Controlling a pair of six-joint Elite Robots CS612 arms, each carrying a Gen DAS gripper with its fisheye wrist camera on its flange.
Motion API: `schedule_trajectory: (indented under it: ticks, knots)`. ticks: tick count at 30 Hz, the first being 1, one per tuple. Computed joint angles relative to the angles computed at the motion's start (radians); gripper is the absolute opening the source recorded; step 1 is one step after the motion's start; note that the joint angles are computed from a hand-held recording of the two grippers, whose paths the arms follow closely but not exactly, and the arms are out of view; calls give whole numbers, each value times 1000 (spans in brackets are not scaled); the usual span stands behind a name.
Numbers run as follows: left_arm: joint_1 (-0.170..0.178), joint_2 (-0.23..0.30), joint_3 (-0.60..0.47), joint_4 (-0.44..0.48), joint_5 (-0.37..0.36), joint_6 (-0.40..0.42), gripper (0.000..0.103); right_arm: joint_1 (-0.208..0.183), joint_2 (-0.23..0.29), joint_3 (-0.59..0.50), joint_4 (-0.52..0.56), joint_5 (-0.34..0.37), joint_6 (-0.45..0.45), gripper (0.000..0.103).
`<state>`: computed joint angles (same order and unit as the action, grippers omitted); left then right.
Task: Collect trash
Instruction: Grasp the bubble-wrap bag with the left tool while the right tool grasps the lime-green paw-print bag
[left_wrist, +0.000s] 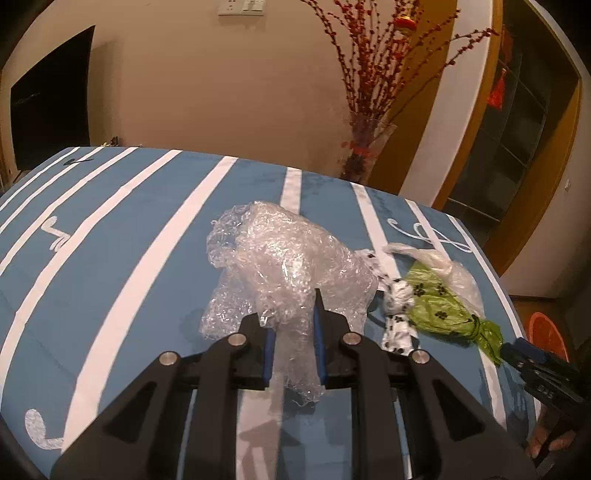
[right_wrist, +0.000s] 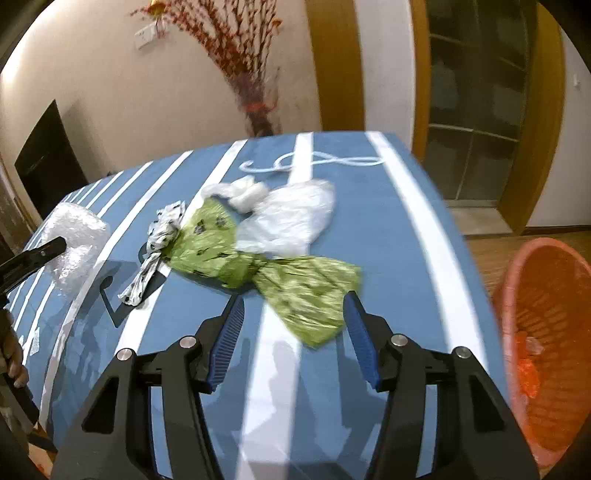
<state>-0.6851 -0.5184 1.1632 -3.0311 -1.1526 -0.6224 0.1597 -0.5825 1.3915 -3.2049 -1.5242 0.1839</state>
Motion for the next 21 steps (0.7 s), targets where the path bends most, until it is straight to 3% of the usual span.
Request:
schedule_trajectory:
  ticks: [12, 17, 21]
  knots:
    - [9, -6, 22, -18, -20, -4, 19, 27, 57, -144, 151, 15, -63, 55]
    - [9, -3, 17, -14, -30, -4, 19, 28, 55, -145, 172, 7, -77, 24]
    - [7, 0, 14, -12, -37, -4, 19, 17, 39, -106, 147, 36, -58, 14]
